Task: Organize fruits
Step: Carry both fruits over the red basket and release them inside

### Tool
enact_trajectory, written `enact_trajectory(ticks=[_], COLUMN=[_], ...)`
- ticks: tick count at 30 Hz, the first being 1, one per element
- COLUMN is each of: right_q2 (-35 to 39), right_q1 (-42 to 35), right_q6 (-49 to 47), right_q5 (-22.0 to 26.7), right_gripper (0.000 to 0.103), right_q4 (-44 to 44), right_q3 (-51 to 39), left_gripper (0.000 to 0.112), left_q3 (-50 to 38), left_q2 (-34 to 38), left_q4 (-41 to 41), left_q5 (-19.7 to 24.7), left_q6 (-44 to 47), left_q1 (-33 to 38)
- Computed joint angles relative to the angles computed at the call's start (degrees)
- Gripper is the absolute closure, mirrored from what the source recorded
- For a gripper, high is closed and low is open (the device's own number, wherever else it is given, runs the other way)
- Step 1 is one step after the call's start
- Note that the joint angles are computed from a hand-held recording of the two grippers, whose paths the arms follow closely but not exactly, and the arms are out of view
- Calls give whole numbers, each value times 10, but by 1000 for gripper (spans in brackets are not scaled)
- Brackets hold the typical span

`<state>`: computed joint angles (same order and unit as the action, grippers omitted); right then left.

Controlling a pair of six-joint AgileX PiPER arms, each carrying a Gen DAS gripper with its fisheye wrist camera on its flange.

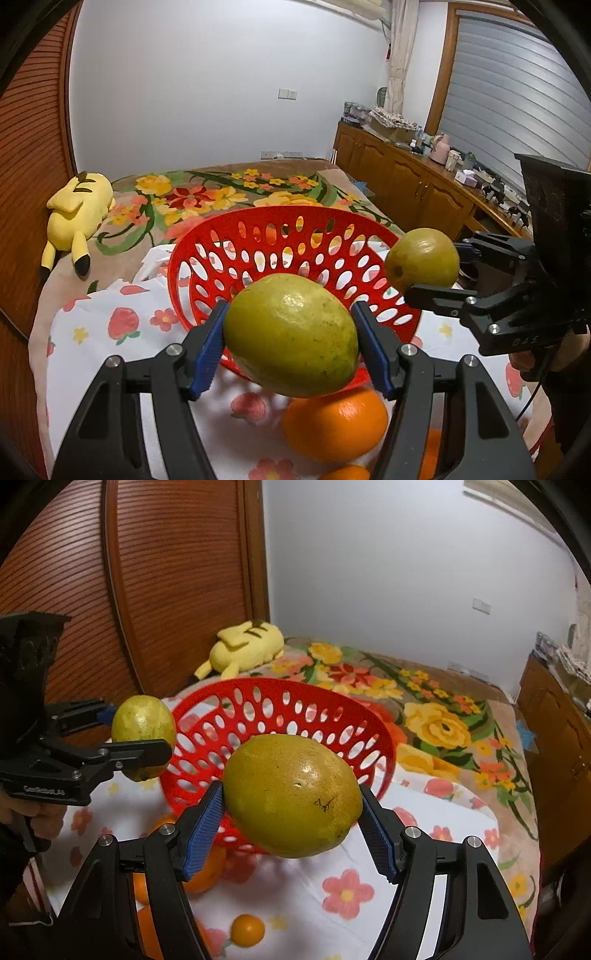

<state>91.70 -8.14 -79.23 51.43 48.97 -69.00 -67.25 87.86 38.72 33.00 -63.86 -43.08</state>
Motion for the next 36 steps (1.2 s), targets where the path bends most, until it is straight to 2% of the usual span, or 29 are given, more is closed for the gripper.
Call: enact_trajectory(ticks=[8,13,25,33,36], right_q2=[59,82,92,82,79], right_q1=[41,49,63,64,50], right_q6=[14,18,13,-14,-31], right_q5=[-19,-21,-55,-86,-72], right_gripper=[31,31,31,30,32], right_q4=[-49,-60,-79,-49,-12], right_q3=[-44,-57,-56,-29,-26], left_gripper=[47,47,47,47,47], left_q3=[-7,-14,-22,-25,-27], left_q2=[30,40,55,58,62], left_q4=[-45,-53,-60,-52,-54], left_q5=[-27,-27,-26,-24,-24], left_q6=[48,64,78,73,75], left_q1=[36,41,48,45,45])
